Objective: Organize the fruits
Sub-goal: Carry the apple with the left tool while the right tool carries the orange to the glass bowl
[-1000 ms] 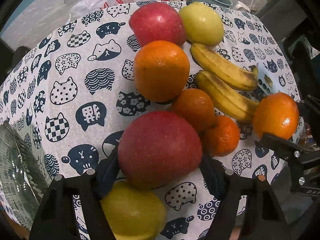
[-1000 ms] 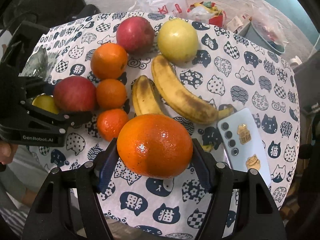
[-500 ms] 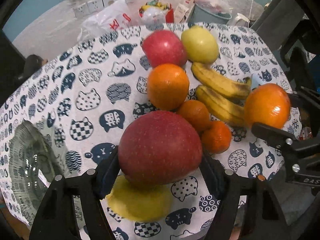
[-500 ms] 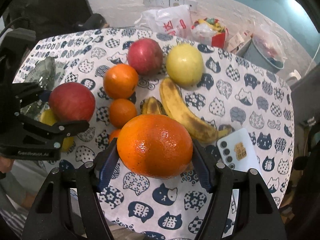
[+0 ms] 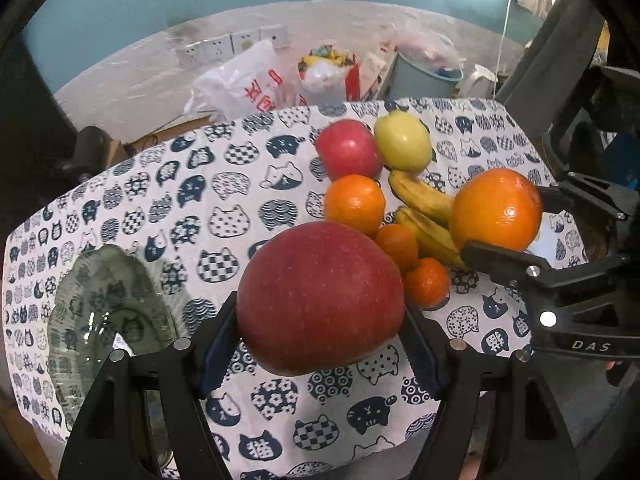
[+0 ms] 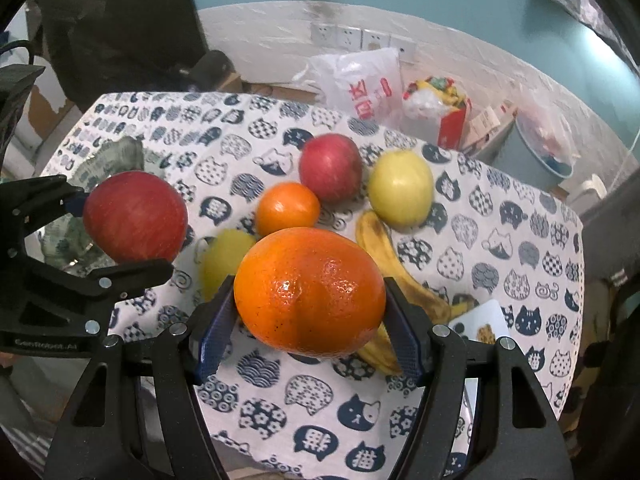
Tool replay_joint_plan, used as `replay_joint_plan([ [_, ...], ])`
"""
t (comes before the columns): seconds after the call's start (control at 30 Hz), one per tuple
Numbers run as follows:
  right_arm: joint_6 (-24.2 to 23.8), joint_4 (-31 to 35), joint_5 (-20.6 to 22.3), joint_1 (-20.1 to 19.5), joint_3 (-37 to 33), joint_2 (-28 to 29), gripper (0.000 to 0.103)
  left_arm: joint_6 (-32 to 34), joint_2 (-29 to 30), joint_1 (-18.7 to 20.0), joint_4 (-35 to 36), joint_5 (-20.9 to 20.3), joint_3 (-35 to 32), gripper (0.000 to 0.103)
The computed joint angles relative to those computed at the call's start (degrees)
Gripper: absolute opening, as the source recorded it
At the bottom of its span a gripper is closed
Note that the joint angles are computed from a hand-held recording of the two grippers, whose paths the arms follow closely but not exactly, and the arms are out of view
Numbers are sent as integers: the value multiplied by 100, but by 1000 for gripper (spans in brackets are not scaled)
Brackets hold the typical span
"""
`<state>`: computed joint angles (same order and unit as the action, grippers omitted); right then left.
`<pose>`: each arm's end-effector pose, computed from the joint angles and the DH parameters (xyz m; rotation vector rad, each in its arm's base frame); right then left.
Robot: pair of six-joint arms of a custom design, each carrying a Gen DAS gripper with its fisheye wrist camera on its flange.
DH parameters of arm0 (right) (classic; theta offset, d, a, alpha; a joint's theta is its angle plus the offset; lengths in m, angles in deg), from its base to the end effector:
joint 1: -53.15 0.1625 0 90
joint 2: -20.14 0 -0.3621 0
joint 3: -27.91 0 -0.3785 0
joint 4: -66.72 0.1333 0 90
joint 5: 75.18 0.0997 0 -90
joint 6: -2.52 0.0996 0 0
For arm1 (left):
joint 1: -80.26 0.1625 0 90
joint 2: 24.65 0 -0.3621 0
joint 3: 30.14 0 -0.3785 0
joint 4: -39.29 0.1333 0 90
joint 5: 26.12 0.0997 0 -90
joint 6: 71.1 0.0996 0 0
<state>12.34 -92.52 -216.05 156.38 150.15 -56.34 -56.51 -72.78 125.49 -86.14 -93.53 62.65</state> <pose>0.1610 -0.4400 0.2255 -0.1562 -2.2685 0.6758 -0.2969 -0.5429 0.0593 1.3845 2.3407 0.0705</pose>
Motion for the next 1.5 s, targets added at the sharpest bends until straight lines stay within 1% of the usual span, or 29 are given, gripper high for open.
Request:
replay_joint_plan([
  [0.07, -37, -30, 10, 60, -101, 90, 69, -31, -85, 37, 19, -29, -18, 76],
  [0.23, -132, -104, 39, 178, -358, 336, 69, -26, -289, 101, -85, 79, 24, 76],
  [0.4, -273, -187, 78, 290, -640, 619, 69, -115, -436, 209, -46, 92, -36, 76],
  [0.63, -456, -195, 198, 408, -1117, 1058, 69, -138, -584, 362, -110, 246, -81, 76],
  [1.17, -742, 136, 456, 589, -2236, 2085, 69, -281, -792, 778, -34, 456, -245, 76],
  [1.5, -849, 501, 691, 597, -2957, 2716, 69, -439, -729, 1130, 126, 782, -447, 76],
])
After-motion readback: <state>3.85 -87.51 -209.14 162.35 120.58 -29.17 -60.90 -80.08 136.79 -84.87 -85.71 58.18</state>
